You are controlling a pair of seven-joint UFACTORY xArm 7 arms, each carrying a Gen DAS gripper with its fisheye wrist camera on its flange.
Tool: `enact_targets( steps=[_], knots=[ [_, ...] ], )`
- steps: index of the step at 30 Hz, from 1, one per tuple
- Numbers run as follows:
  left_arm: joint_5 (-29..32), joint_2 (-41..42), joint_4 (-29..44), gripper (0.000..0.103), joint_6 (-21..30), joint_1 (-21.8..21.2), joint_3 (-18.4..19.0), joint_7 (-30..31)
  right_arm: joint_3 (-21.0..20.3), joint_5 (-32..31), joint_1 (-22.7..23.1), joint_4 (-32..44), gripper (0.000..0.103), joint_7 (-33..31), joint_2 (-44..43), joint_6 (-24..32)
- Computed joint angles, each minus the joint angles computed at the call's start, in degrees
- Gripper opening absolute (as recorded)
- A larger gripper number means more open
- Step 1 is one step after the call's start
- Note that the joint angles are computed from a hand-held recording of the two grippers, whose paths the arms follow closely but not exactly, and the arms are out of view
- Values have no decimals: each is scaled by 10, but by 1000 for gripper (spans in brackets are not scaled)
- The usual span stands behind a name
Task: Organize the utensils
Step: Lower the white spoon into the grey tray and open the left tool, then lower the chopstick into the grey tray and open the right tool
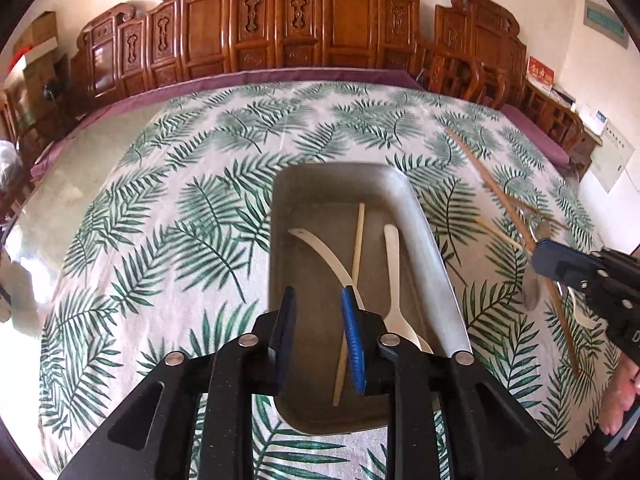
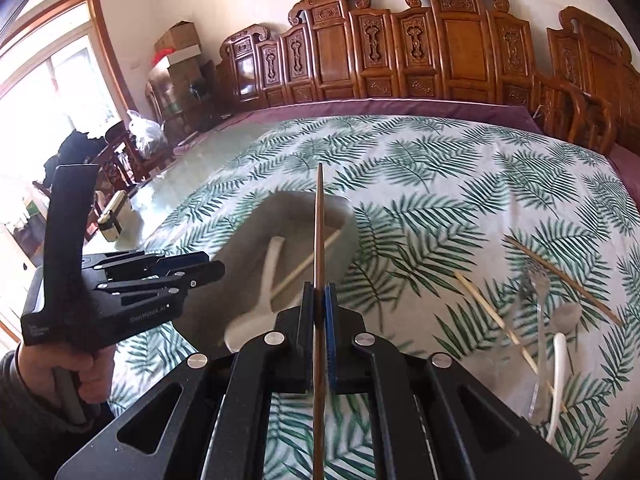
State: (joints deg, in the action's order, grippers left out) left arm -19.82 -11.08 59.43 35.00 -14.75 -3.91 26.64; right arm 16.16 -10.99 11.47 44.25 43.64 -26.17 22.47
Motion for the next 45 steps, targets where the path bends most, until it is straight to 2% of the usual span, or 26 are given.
enact_targets(
  steps=[2, 4, 7, 10, 11, 15, 16, 20, 24, 31, 45],
  knots=[
    [-2, -5, 0, 34, -3, 1, 3, 5, 6, -4, -4, 15, 7, 5, 16, -5],
    [-6, -7, 0, 36, -8, 3, 8, 12, 9, -8, -4, 31, 7, 12, 35, -13],
    [-11, -5, 7, 47, -7, 7, 13, 17, 16, -23, -8, 57, 7, 29, 67, -23],
    [-11, -1, 14, 53, -10, 15, 17, 17, 17, -37, -7, 85, 7, 46, 101, -29],
    [-9, 3, 18, 62, -11, 19, 18, 13, 15, -42, -5, 91, 6, 50, 109, -30],
    [-23, 10, 27, 75, -13, 27, 23, 17, 7, -68, 2, 125, 6, 74, 155, -38],
    [-20, 12, 28, 82, -17, 30, 22, 13, 2, -73, 6, 131, 6, 78, 164, -39],
    [-19, 18, 33, 89, -23, 37, 21, 9, -7, -117, 17, 154, 6, 114, 195, -37],
    [-19, 20, 36, 89, -23, 41, 21, 7, -20, -157, 32, 167, 6, 148, 217, -28],
    [-17, 19, 34, 89, -26, 42, 20, 4, -41, -176, 55, 163, 6, 163, 234, -24],
    [-23, 9, 26, 89, -28, 34, 19, 9, -49, -130, 68, 136, 8, 111, 216, -28]
  ],
)
